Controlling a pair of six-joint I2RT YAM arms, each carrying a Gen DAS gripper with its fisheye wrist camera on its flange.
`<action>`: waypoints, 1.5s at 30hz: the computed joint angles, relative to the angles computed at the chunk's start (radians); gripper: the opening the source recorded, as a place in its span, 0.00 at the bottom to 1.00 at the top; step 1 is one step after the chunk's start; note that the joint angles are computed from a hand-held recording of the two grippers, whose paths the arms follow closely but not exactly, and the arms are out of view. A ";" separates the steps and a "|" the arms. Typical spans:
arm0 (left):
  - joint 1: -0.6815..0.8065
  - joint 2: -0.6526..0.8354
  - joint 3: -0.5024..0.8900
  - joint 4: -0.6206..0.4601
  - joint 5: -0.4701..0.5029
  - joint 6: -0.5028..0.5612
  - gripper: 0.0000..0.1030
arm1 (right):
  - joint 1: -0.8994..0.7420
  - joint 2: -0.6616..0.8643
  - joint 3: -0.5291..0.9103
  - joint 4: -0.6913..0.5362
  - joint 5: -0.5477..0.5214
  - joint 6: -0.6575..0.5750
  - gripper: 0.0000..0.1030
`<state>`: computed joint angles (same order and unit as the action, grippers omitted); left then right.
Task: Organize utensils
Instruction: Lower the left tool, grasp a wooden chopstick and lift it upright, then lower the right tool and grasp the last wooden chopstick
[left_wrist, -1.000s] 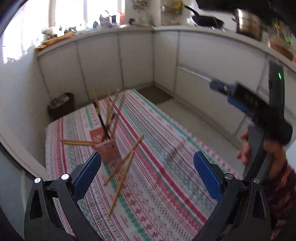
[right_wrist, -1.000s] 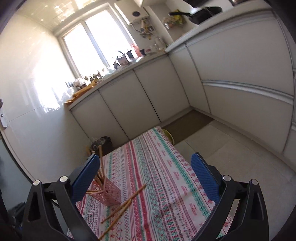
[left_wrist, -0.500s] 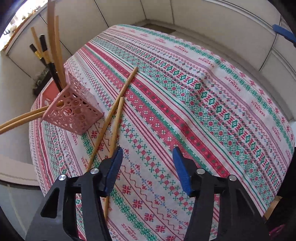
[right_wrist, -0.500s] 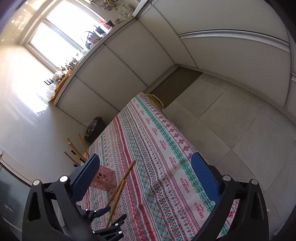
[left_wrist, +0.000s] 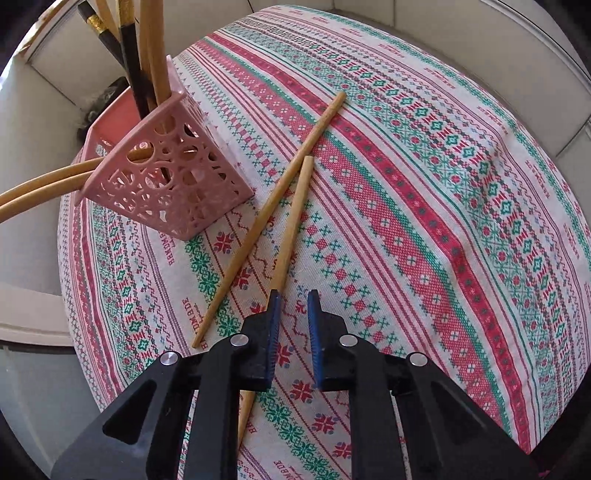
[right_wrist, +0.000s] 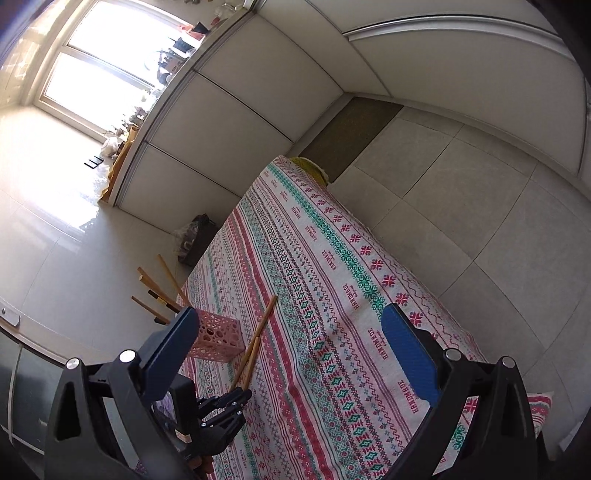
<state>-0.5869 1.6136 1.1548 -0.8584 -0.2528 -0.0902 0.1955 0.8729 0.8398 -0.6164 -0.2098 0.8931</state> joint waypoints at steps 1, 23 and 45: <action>0.004 0.007 0.005 0.005 0.001 0.002 0.14 | -0.005 0.001 0.000 -0.002 0.001 0.000 0.93; 0.046 -0.309 -0.248 0.089 0.163 -0.172 0.06 | 0.135 0.349 0.144 -0.070 -0.016 -0.100 0.93; 0.136 -0.949 -0.161 -0.083 0.242 -0.241 0.06 | 0.345 1.416 1.248 -0.476 0.186 0.055 0.24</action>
